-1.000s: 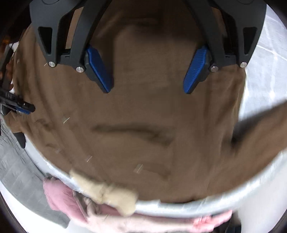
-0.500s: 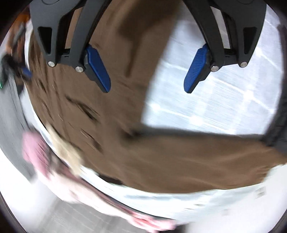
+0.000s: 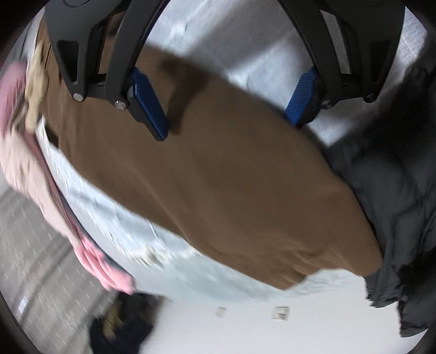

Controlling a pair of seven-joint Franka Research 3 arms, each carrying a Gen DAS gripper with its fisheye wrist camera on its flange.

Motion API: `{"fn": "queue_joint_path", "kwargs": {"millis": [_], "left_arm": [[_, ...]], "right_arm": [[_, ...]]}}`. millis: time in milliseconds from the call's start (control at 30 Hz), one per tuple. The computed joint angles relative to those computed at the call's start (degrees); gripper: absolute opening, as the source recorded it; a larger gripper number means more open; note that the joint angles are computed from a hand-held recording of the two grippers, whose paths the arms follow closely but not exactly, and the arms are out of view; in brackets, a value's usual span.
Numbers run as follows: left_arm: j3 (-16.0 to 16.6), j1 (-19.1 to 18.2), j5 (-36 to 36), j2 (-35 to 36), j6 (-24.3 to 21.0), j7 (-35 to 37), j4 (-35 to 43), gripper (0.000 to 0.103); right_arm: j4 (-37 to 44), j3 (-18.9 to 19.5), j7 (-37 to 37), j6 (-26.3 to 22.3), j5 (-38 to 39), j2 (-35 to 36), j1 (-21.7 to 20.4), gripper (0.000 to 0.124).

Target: Fold large clothes

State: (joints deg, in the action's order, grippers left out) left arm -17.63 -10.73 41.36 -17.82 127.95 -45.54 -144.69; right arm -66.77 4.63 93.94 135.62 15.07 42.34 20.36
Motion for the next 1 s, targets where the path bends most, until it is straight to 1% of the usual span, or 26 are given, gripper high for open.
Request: {"fn": "queue_joint_path", "kwargs": {"millis": [33,67,100,133,167,200,233,267,367,467,533,600,667,733,833,867,933,967,1000], "left_arm": [[0.2,0.6,0.6,-0.3,-0.8,-0.5,-0.1,0.082],[0.1,1.0,0.9,0.1,-1.8,-0.9,0.3,0.079],[0.4,1.3,0.6,0.3,-2.9,-0.8,0.5,0.066],[0.7,1.4,-0.5,0.5,-5.1,-0.4,1.1,0.037],[0.8,1.5,-1.3,0.5,-7.0,-0.1,1.7,0.018],[0.9,1.5,-0.8,-0.1,-6.9,-0.5,1.5,0.007],[0.5,1.6,0.6,-1.4,-7.1,-1.6,1.3,0.006],[-0.3,1.5,1.8,-1.8,-8.8,-1.9,2.0,0.006],[-3.6,0.7,8.3,0.1,-18.1,1.8,9.3,0.006],[-5.3,-1.3,16.0,2.8,-22.6,5.6,16.3,0.006],[-5.6,-2.8,21.5,5.4,-23.2,8.9,20.8,0.006],[-5.5,-4.3,26.6,8.8,-22.5,12.8,25.5,0.006],[-4.6,-5.9,31.0,12.4,-18.7,16.4,30.2,0.006],[-3.4,-7.5,33.8,16.9,-13.1,19.3,35.4,0.006],[-1.7,-9.8,36.1,24.3,-4.3,23.2,42.9,0.006],[-1.2,-10.3,36.3,27.5,-0.3,25.3,46.0,0.006],[-0.4,-11.3,35.5,32.6,6.1,30.0,50.2,0.007],[-0.3,-11.0,33.5,35.5,10.9,34.2,52.2,0.008],[-1.0,-9.9,29.1,38.6,16.7,40.9,53.9,0.019]], "right_arm": [[0.7,0.0,0.1,-0.4,0.0,0.5,0.0,0.073],[1.3,0.0,0.2,-0.7,0.0,0.8,0.0,0.073],[1.7,-0.1,0.3,-0.9,0.0,1.1,-0.1,0.073],[2.3,-0.1,0.4,-1.1,-0.1,1.4,0.0,0.073],[2.5,-0.2,0.4,-1.1,-0.2,1.6,0.0,0.073],[2.6,-0.3,0.5,-1.0,-0.3,1.6,0.0,0.073],[2.4,-0.3,0.5,-0.8,-0.3,1.4,-0.1,0.073],[1.9,-0.4,0.4,-0.3,-0.3,1.1,-0.2,0.073],[0.5,-0.4,0.2,1.0,-0.2,0.0,-0.4,0.073],[-0.4,0.1,-0.6,2.0,0.4,-0.8,-0.8,0.073],[-0.7,0.2,-0.9,2.3,0.6,-1.0,-0.8,0.073],[-1.0,0.3,-1.1,2.7,0.7,-1.2,-0.8,0.073],[-1.3,0.1,-0.9,3.2,0.7,-1.4,-0.6,0.073],[-1.6,0.1,-1.0,3.9,0.8,-1.6,-0.6,0.073],[-1.4,0.1,-1.1,4.1,0.8,-1.5,-0.7,0.073],[-1.3,0.1,-1.1,4.1,0.9,-1.4,-0.8,0.073],[-1.3,0.2,-1.1,4.5,1.1,-1.3,-0.9,0.073],[-1.2,0.3,-1.2,4.6,1.3,-1.2,-1.1,0.073],[-1.0,0.4,-1.2,4.7,1.6,-1.0,-1.3,0.073]]}}
